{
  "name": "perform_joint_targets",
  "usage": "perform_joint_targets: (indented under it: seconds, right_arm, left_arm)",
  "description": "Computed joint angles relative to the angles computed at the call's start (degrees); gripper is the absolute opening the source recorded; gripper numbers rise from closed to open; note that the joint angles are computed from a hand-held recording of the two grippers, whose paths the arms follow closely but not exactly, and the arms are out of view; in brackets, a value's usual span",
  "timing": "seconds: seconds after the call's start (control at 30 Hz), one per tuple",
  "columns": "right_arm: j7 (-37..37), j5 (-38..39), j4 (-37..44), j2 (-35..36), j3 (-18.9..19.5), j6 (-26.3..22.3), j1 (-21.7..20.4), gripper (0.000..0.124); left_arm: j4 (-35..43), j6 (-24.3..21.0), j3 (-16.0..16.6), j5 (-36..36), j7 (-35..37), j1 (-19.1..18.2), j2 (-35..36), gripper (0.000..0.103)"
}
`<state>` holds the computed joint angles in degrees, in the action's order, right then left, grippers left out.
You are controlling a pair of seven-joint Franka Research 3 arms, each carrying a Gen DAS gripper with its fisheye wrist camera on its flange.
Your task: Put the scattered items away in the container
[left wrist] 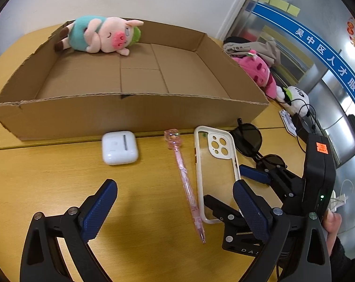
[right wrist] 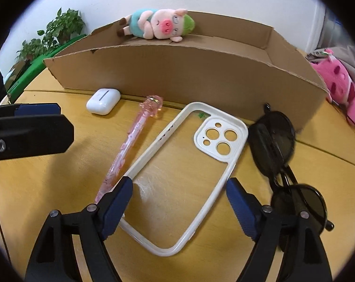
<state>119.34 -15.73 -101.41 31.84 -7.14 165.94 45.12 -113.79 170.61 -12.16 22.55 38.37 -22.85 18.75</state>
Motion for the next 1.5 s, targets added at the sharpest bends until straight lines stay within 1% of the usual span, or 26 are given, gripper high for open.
perform_joint_targets:
  seconds: [0.1, 0.17, 0.33, 0.43, 0.5, 0.57, 0.6, 0.63, 0.67, 0.73, 0.77, 0.8, 0.87, 0.9, 0.97, 1.0, 1.03, 1.07, 1.1, 1.13, 1.17, 1.2, 1.27, 1.37, 1.43, 1.5]
  right_arm:
    - [0.17, -0.50, -1.53, -0.62, -0.68, 1.95, 0.30, 0.074]
    - [0.15, -0.57, -3.27, -1.64, -1.21, 3.35, 0.43, 0.059]
    - [-2.73, 1.09, -7.73, -4.53, 0.07, 5.79, -1.05, 0.039]
    - [-3.82, 2.90, -10.44, -6.20, 0.62, 7.08, -1.94, 0.021]
    - [-5.50, 5.18, -11.60, -6.88, 2.32, 7.77, -3.87, 0.012]
    - [-7.81, 7.94, -12.11, -7.15, 4.45, 8.18, -6.15, 0.008]
    - [-8.53, 8.79, -12.33, -7.27, 4.66, 8.27, -6.37, 0.007]
    - [-9.45, 9.69, -12.55, -7.40, 5.15, 8.34, -6.81, 0.006]
    - [-9.91, 10.32, -12.90, -7.57, 5.09, 8.60, -6.74, 0.006]
    - [-10.64, 11.71, -13.77, -8.01, 5.11, 9.55, -6.79, 0.006]
    - [-11.13, 12.82, -14.23, -8.25, 5.63, 10.01, -7.31, 0.006]
    - [-11.64, 13.70, -14.44, -8.47, 5.90, 9.98, -7.57, 0.006]
    - [-12.97, 15.22, -14.67, -8.86, 6.79, 9.66, -8.35, 0.006]
    - [-13.07, 15.45, -14.86, -9.08, 6.40, 9.83, -7.88, 0.006]
    - [-11.96, 14.70, -15.78, -9.90, 3.91, 10.90, -5.13, 0.006]
    - [-11.51, 14.83, -16.38, -10.34, 3.47, 11.68, -4.46, 0.006]
    - [-11.32, 15.34, -17.05, -10.77, 3.62, 12.59, -4.29, 0.006]
    - [-11.41, 15.70, -17.47, -11.11, 3.68, 13.22, -4.07, 0.006]
    - [-11.94, 16.06, -17.81, -11.50, 4.09, 13.73, -4.16, 0.006]
    - [-12.73, 16.33, -18.03, -11.90, 4.60, 14.16, -4.27, 0.005]
    - [-13.12, 16.01, -18.11, -12.32, 3.82, 14.48, -3.17, 0.005]
    - [-12.77, 15.23, -18.11, -12.62, 1.67, 14.75, -0.88, 0.005]
    - [-12.24, 14.24, -18.08, -13.01, -1.16, 15.36, 2.18, 0.005]
    - [-12.96, 15.10, -17.55, -12.60, -0.21, 15.11, 1.78, 0.005]
    - [-14.66, 16.70, -16.97, -11.90, 3.32, 14.17, -1.23, 0.005]
    - [-15.36, 17.34, -15.97, -11.02, 4.45, 12.54, -2.09, 0.005]
  left_arm:
    - [0.11, 0.16, -0.84, -0.81, 0.91, 0.62, 0.33, 0.100]
    - [0.75, 0.15, -1.96, -2.07, 2.46, 1.34, 1.06, 0.100]
    - [3.99, -0.32, -6.71, -7.18, 9.75, 4.18, 4.16, 0.098]
    - [7.52, -3.19, -8.09, -9.73, 13.37, 4.29, 6.65, 0.091]
    - [10.49, -5.73, -9.98, -12.17, 16.92, 5.03, 9.09, 0.078]
    - [13.71, -8.87, -10.56, -14.19, 19.33, 4.73, 11.49, 0.068]
    - [15.43, -10.61, -9.96, -14.54, 19.70, 3.83, 12.59, 0.060]
    - [17.02, -12.53, -8.94, -14.44, 19.54, 2.59, 13.42, 0.057]
    - [18.29, -13.88, -6.79, -12.91, 18.41, 0.39, 13.70, 0.054]
    - [20.17, -16.46, -4.85, -11.37, 17.49, -1.73, 14.24, 0.045]
    - [20.66, -17.26, -3.97, -10.73, 16.63, -2.48, 14.32, 0.031]
    - [20.76, -17.62, -4.01, -11.05, 16.37, -2.29, 14.37, 0.024]
    - [19.69, -16.38, -6.32, -14.18, 17.90, 0.09, 14.29, 0.020]
    - [18.87, -16.01, -6.33, -14.47, 17.89, 0.15, 13.74, 0.019]
    - [17.81, -15.95, -4.76, -12.89, 16.42, -1.36, 12.54, 0.018]
    - [16.87, -15.17, -4.67, -12.65, 16.07, -1.43, 11.80, 0.013]
    - [15.82, -13.90, -5.32, -13.22, 16.36, -0.81, 11.15, 0.010]
    - [14.67, -12.15, -6.87, -14.60, 17.82, 0.57, 10.60, 0.010]
    - [13.73, -11.08, -7.13, -14.77, 18.18, 0.74, 9.74, 0.010]
    - [13.16, -10.80, -6.11, -13.61, 17.42, -0.26, 8.78, 0.010]
    - [12.66, -10.71, -5.11, -12.37, 16.54, -1.17, 7.87, 0.010]
    - [11.80, -10.09, -4.67, -11.66, 15.88, -1.51, 6.92, 0.010]
    - [9.97, -8.80, -4.56, -11.20, 15.16, -1.30, 5.37, 0.010]
    - [7.32, -7.74, -4.16, -10.60, 13.64, -0.92, 3.55, 0.010]
    - [5.17, -6.69, -3.85, -10.34, 12.36, -0.59, 2.36, 0.010]
    - [3.66, -5.85, -4.16, -10.80, 11.75, 0.21, 1.91, 0.010]
